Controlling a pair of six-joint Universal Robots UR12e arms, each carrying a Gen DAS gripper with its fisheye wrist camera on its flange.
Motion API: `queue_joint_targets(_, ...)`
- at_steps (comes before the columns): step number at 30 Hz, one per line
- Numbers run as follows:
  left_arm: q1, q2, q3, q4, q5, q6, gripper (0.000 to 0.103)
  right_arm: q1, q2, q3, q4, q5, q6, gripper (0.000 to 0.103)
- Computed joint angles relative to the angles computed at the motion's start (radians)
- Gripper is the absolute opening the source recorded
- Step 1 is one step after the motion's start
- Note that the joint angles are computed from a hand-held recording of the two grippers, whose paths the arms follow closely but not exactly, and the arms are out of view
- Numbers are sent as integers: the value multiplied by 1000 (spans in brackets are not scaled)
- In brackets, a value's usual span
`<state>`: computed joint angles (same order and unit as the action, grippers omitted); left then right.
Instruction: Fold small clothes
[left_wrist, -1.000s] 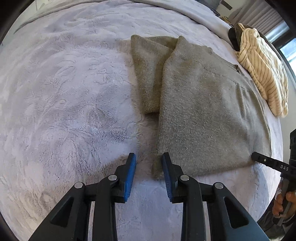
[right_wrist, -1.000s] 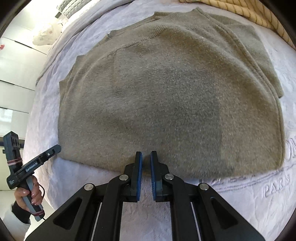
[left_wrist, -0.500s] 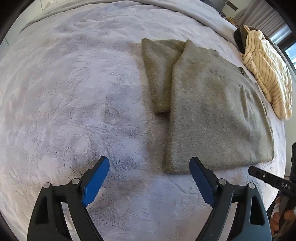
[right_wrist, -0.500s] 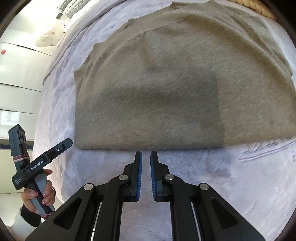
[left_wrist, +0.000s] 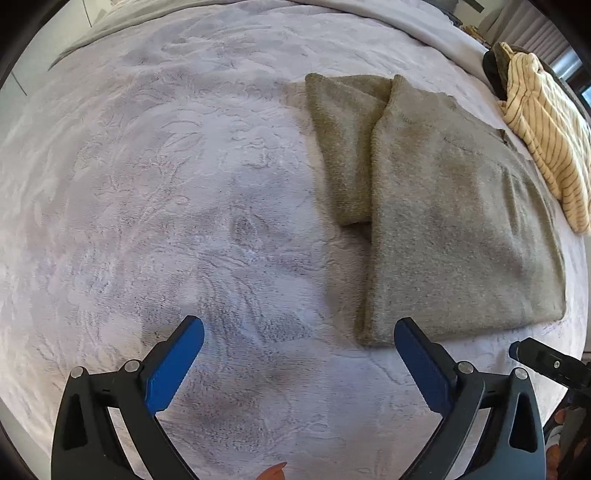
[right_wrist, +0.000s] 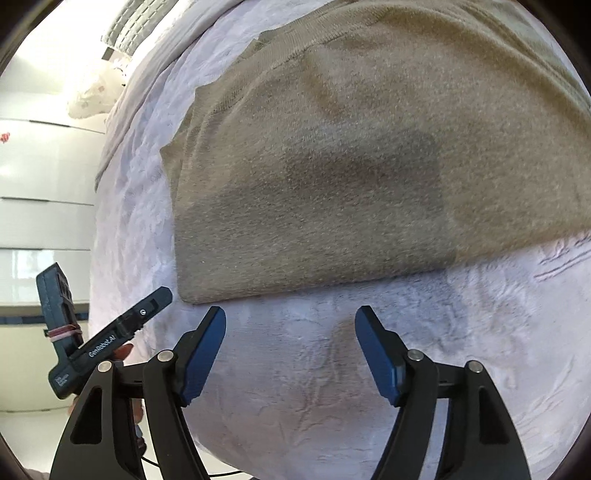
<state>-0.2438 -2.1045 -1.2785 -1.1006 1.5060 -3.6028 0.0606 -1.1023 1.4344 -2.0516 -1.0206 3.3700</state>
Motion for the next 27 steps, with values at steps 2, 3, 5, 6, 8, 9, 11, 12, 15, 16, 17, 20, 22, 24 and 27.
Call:
queue_joint_targets(2,0,-5,9,-22,21,-7,103,0,2,2,-2,9,11,76)
queue_joint_targets(3,0,-6,11,-24,24,-9,103,1,2,4,-3,15,19,76)
queue_joint_targets(5,2,-8,12,-26,24,-10,103,0,4,8,-12,32,35,76)
queue_joint_targets(6,2,-9,14,-31,28,-5,103,0,4,12,-22,46,48,76)
queue_joint_targets(8,3,-10,15,-37,23,7,103,-1,5,20,-43,68,72,76)
queue_joint_targets(9,4,-11,15,-36,20,9,103,-2,7,27,-61,87,95,76)
queue_joint_targets(11,4,-12,17,-34,18,3,103,-5,11,38,-93,121,142,76)
queue_joint_targets(12,6,-11,15,-32,11,0,103,-6,14,44,-114,143,172,76)
queue_joint_targets(15,10,-14,17,-31,-1,-4,103,-3,23,52,-146,169,223,76)
queue_joint_targets(16,10,-14,16,-29,-3,-2,103,0,27,51,-151,172,230,76)
queue_joint_targets(17,11,-15,17,-28,-5,1,103,2,31,49,-154,178,234,76)
queue_joint_targets(20,14,-22,27,-24,-16,2,103,7,42,47,-175,200,257,76)
queue_joint_targets(22,18,-22,27,-18,-28,0,103,7,51,47,-204,216,291,76)
queue_joint_targets(24,21,-22,27,-12,-38,-4,103,6,58,51,-250,234,344,76)
queue_joint_targets(27,29,-17,19,13,-69,-19,103,6,74,63,-348,274,456,76)
